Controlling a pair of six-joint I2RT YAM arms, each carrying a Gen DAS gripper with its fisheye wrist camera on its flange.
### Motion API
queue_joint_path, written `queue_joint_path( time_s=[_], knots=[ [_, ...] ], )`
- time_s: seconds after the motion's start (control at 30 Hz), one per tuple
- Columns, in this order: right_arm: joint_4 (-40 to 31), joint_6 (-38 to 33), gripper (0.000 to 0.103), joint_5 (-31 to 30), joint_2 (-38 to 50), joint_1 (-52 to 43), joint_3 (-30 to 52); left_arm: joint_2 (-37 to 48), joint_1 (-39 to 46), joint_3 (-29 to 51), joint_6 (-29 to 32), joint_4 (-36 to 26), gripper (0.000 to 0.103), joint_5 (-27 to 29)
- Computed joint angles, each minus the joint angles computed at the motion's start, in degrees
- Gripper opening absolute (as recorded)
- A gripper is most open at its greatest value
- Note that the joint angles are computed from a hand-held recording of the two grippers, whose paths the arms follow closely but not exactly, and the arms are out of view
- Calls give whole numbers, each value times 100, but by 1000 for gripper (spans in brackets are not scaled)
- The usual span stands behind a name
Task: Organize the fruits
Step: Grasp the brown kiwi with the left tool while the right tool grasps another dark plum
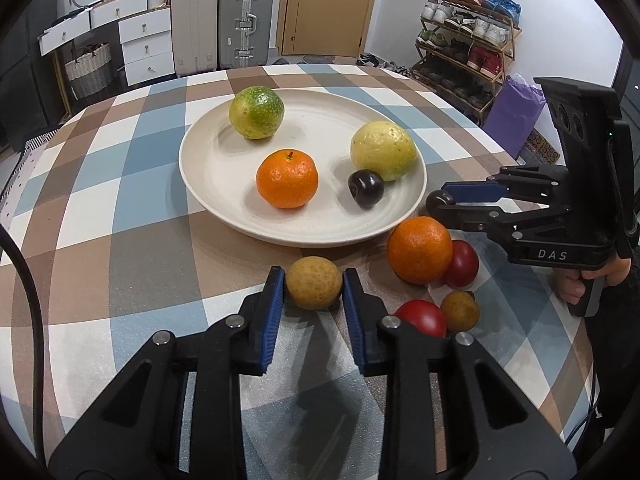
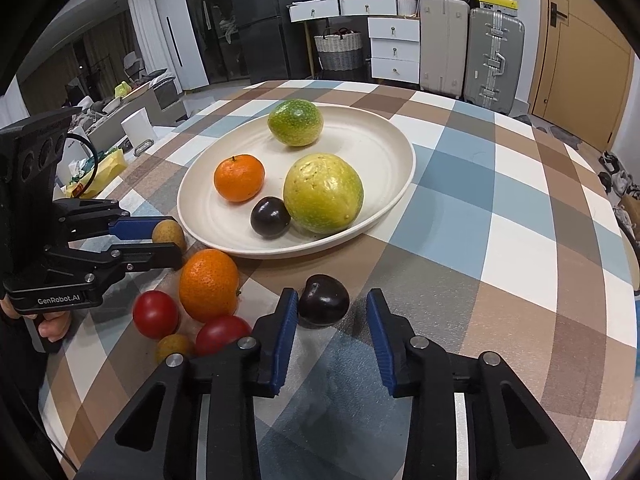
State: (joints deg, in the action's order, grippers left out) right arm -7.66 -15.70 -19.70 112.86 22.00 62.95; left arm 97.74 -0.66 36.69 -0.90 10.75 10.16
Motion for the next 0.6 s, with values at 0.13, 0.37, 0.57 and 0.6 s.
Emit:
queue_joint_path(
  time_s=[0.13,0.37,0.57,0.6],
  knots=[
    [38,-62,30,25,-10,28,-19,-56,22,-37,-23,38,26,22],
    [160,-152,26,115,-77,103,-135,-196,23,-144,-9,164,26,76],
    [284,-80,26,40,-201,59,-235,-284,81,-203,-53,268,26,106],
    [303,-67,26,31,-215,55,-244,-297,98,-209,-62,280,26,116]
  ],
)
